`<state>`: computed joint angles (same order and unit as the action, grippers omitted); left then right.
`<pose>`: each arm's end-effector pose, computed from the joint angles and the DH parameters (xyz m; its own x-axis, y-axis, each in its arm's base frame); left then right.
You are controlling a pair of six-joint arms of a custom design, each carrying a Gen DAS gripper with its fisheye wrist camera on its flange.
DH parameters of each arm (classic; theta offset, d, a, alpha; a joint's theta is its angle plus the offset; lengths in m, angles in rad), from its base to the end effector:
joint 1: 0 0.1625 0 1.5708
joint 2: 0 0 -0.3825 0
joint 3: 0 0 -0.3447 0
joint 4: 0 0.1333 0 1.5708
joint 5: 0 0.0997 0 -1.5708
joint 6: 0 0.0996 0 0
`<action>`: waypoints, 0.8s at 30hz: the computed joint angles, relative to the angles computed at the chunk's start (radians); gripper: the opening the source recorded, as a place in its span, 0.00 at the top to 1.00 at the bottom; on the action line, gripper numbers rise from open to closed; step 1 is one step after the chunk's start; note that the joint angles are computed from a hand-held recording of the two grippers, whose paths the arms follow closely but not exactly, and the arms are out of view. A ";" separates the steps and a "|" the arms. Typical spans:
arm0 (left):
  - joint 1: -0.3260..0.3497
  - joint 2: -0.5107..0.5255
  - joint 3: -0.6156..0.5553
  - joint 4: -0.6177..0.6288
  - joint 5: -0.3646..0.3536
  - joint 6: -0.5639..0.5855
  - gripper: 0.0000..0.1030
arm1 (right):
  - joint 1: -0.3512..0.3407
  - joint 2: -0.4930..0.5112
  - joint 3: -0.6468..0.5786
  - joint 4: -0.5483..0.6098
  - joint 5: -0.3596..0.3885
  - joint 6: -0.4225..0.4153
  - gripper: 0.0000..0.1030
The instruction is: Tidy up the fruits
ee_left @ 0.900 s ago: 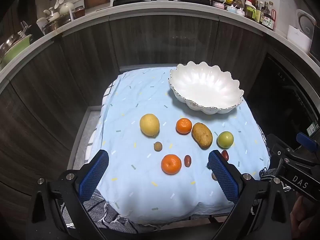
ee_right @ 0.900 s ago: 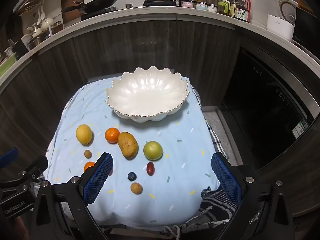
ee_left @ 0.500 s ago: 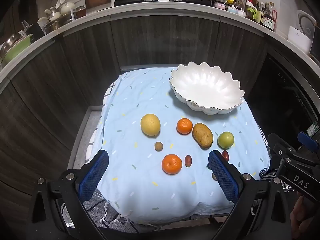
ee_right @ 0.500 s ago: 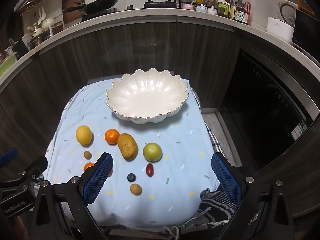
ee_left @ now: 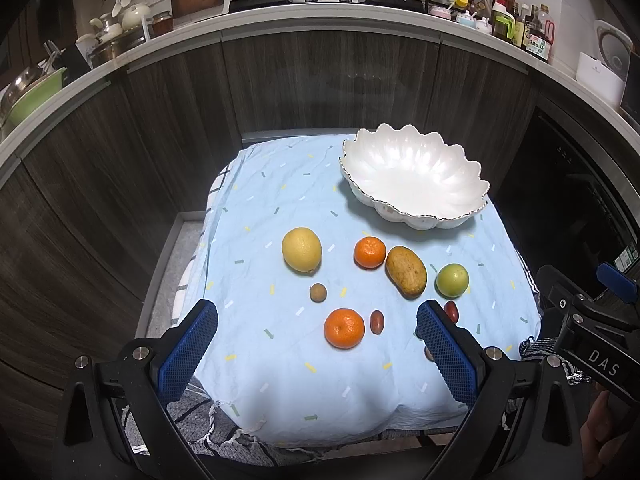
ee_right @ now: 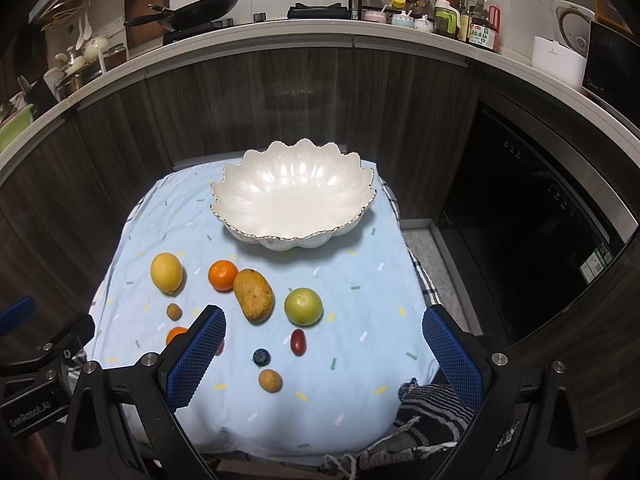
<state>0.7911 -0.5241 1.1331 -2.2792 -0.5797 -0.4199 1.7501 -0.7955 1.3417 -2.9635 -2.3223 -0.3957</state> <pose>-0.3511 -0.6633 0.1123 -0.6942 0.0093 -0.7197 0.4562 0.7791 -0.4300 0.1860 -0.6602 0.2831 -0.7020 0.0927 0.7061 -0.4213 0.7453 -0.5167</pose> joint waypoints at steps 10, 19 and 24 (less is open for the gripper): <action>-0.001 0.001 -0.003 0.005 0.005 -0.005 0.01 | -0.001 -0.002 0.004 -0.001 0.001 -0.002 0.03; -0.002 0.003 -0.002 0.007 0.005 -0.011 0.01 | -0.001 -0.001 0.006 -0.006 0.001 -0.005 0.03; -0.002 0.005 -0.004 0.009 0.004 -0.011 0.01 | -0.001 -0.001 0.006 -0.007 -0.001 -0.004 0.03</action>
